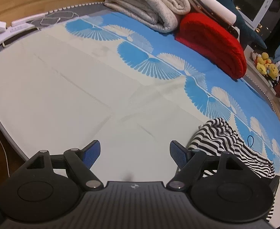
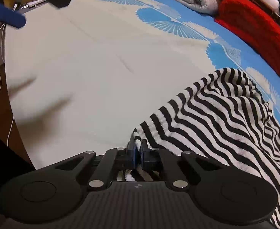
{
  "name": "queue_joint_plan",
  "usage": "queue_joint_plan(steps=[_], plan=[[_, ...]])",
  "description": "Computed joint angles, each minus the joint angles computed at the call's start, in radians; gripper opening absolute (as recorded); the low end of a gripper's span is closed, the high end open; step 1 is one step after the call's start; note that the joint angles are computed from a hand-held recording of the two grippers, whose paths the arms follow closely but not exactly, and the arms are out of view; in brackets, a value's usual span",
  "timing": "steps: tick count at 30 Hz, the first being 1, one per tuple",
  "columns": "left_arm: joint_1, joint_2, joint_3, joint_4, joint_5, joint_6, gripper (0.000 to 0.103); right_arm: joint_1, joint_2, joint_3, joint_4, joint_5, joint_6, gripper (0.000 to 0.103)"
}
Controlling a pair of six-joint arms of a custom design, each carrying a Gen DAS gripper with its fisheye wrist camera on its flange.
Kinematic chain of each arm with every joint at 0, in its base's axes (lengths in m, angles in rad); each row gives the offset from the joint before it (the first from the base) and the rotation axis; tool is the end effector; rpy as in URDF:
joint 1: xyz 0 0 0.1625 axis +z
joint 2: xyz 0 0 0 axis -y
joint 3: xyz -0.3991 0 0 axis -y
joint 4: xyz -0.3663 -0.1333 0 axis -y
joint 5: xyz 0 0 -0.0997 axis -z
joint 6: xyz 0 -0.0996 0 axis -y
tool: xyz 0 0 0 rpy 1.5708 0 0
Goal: Fold small clothes
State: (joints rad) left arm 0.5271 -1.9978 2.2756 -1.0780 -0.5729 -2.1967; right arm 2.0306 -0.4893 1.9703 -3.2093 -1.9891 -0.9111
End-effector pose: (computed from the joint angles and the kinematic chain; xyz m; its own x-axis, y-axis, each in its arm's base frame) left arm -0.0818 -0.2987 0.3171 -0.6392 -0.7395 -0.2113 -0.1743 0.4069 -0.8967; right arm 0.3041 -0.4050 -0.0890 -0.1729 -0.9129 0.3698 -0.9380 0.2671 0.2209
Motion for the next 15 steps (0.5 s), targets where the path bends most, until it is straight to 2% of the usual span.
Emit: queue_joint_plan(steps=[9,15], plan=[[0.012,-0.002,0.016,-0.075,-0.012,0.045,0.084,-0.008,-0.072,0.043,-0.043,0.098,-0.012,0.002],[0.022,0.034,0.016,-0.097,-0.026,0.060,0.084,-0.005,-0.150,0.070,-0.033,0.185,0.028,0.002]])
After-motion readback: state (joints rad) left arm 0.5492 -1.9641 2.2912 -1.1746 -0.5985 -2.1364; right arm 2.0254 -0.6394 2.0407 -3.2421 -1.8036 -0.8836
